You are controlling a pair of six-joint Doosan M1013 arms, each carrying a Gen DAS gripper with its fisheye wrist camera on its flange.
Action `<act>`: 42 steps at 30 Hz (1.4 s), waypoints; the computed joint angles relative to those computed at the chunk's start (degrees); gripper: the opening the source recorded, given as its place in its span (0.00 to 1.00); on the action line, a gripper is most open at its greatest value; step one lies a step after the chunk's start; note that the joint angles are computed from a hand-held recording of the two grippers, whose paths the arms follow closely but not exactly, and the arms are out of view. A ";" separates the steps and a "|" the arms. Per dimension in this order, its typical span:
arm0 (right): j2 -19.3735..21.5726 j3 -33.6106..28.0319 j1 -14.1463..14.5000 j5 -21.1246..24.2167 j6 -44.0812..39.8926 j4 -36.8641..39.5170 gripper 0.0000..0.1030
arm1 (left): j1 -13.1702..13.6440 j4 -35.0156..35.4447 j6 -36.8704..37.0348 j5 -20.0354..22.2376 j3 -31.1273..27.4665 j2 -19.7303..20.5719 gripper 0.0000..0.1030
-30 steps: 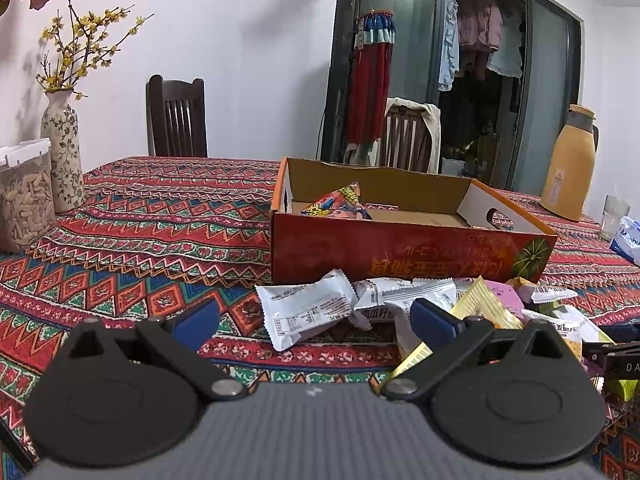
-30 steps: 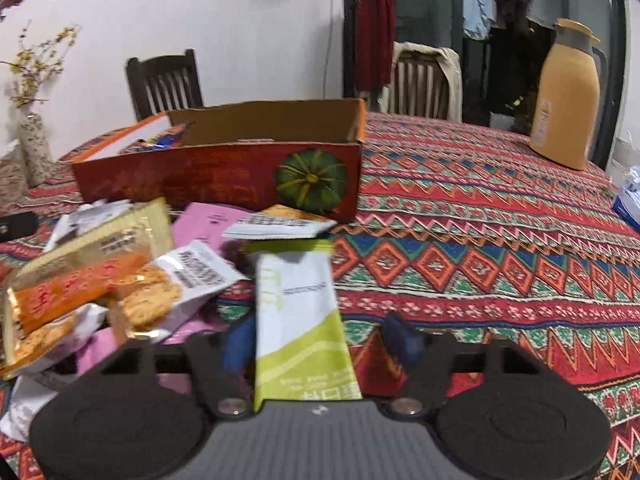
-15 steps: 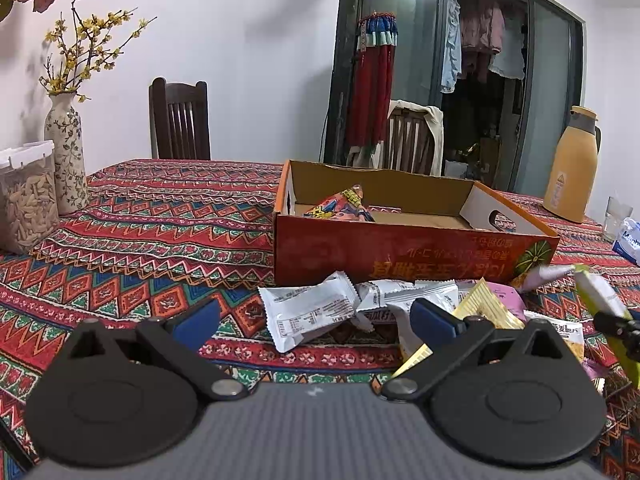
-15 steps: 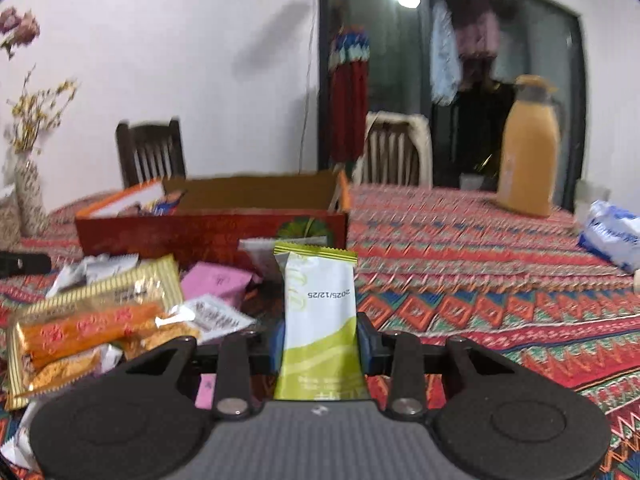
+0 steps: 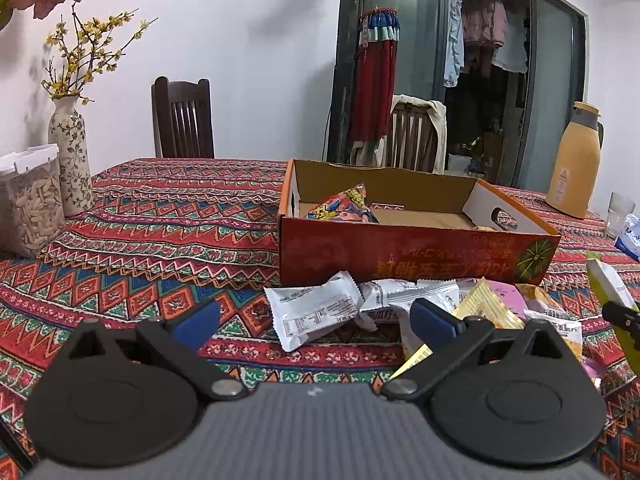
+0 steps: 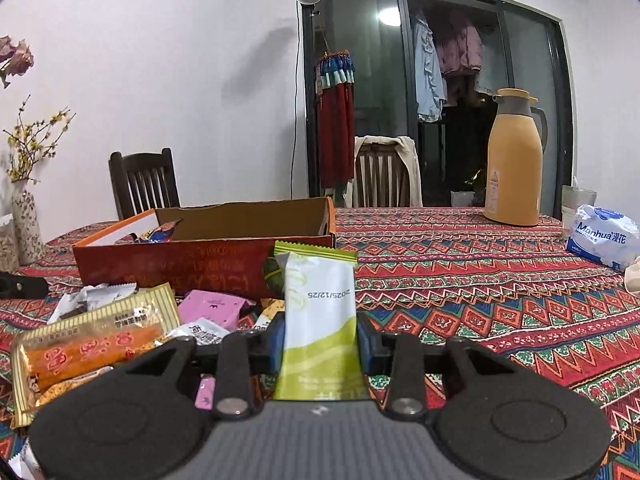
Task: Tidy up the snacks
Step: 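Lower the left gripper onto the white sachet and grasp it while the right holds the bar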
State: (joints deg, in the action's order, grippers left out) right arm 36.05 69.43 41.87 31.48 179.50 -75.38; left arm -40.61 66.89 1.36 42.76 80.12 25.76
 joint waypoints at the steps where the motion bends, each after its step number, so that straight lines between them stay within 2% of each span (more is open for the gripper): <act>1: 0.02 -0.03 -0.04 -0.08 0.14 -0.07 0.33 | -0.01 -0.15 0.34 0.10 -0.04 -0.07 1.00; 12: -0.17 0.64 0.11 -0.35 3.27 -2.48 0.33 | 0.66 -7.22 8.03 1.43 -2.62 0.48 1.00; 17: -0.26 0.83 0.05 -0.72 4.07 -3.06 0.33 | 1.14 -13.53 13.84 1.70 -4.88 1.80 1.00; 28: -0.39 1.07 -0.01 -1.24 5.17 -3.73 0.33 | 3.03 -20.02 24.25 9.34 -12.53 6.02 1.00; 32: -0.45 1.16 -0.07 -1.40 5.11 -3.61 0.33 | 4.30 -25.17 34.58 9.93 -14.79 7.41 1.00; 36: -0.47 1.12 -0.14 -1.53 4.59 -3.11 0.34 | 4.56 -26.05 42.23 8.49 -14.76 7.77 1.00; 42: -0.33 0.83 -0.11 -1.28 3.88 -2.37 0.34 | 4.72 -25.15 44.81 6.07 -14.27 7.92 1.00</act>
State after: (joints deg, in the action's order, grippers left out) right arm 35.73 70.26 41.76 30.20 183.38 -77.75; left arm -35.88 41.74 46.17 48.84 65.85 33.68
